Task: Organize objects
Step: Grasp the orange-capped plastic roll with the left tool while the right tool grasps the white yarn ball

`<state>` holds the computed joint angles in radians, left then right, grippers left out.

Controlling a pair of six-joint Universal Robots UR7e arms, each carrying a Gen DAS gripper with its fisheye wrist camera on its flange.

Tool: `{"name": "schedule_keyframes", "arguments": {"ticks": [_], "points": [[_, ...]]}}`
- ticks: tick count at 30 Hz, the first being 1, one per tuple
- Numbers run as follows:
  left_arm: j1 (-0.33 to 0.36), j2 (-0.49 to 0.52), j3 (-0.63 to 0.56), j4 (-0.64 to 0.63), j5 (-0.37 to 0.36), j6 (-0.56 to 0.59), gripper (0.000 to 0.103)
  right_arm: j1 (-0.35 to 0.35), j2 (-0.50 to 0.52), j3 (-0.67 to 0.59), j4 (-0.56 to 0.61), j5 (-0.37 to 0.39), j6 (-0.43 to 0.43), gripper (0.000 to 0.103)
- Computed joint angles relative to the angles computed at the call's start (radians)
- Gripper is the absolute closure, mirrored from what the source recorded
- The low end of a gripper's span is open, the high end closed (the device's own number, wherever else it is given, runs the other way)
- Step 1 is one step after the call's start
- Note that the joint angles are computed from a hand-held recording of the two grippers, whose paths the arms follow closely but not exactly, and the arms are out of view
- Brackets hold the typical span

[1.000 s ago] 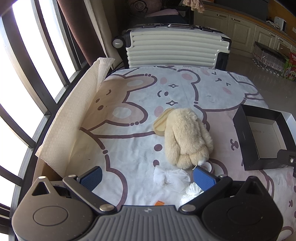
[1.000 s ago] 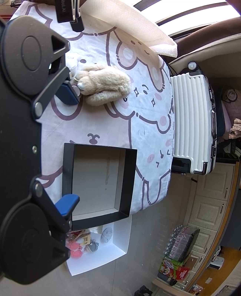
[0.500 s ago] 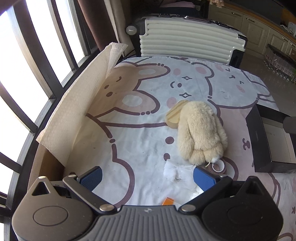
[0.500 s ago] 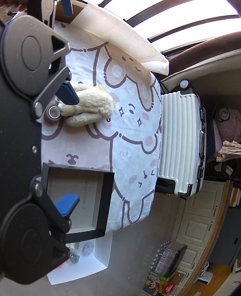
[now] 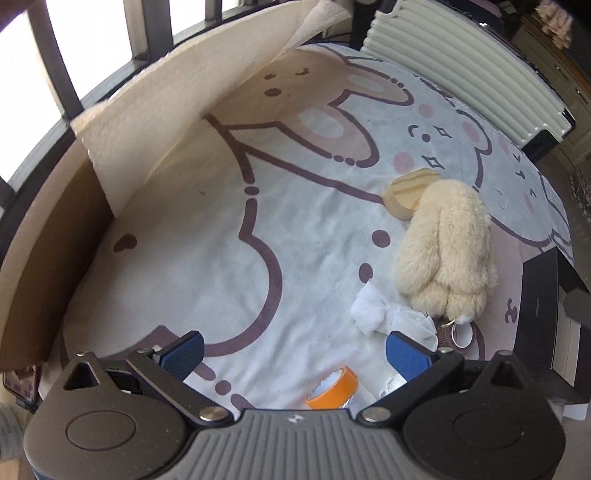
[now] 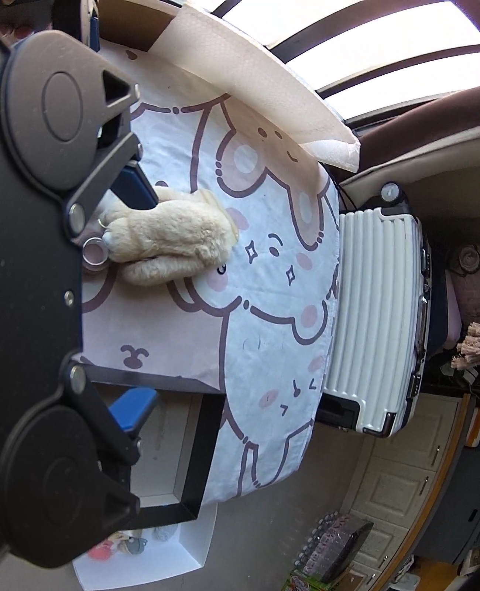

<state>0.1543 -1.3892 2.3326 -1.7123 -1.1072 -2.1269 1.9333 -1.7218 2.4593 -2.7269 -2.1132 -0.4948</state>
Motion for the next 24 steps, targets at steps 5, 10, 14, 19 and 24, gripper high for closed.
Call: {"name": "schedule_keyframes", "arguments": {"ticks": [5, 10, 14, 19, 24], "points": [[0.011, -0.025, 0.063, -0.114, -0.04, -0.043, 0.0, -0.063, -0.011, 0.033, 0.073, 0.052, -0.028, 0.0], [0.023, -0.01, 0.088, -0.22, -0.059, -0.025, 0.0, -0.098, 0.005, 0.043, 0.12, 0.054, 0.009, 0.0], [0.029, 0.017, 0.085, -0.256, -0.058, 0.003, 0.0, -0.136, 0.014, 0.037, 0.199, 0.058, 0.028, 0.0], [0.04, 0.032, 0.079, -0.265, -0.061, 0.003, 0.0, -0.15, 0.006, 0.033, 0.238, 0.092, 0.007, 0.021], [0.04, 0.024, 0.086, -0.27, -0.067, -0.016, 0.0, -0.171, 0.002, 0.018, 0.325, 0.14, -0.03, 0.04]]}}
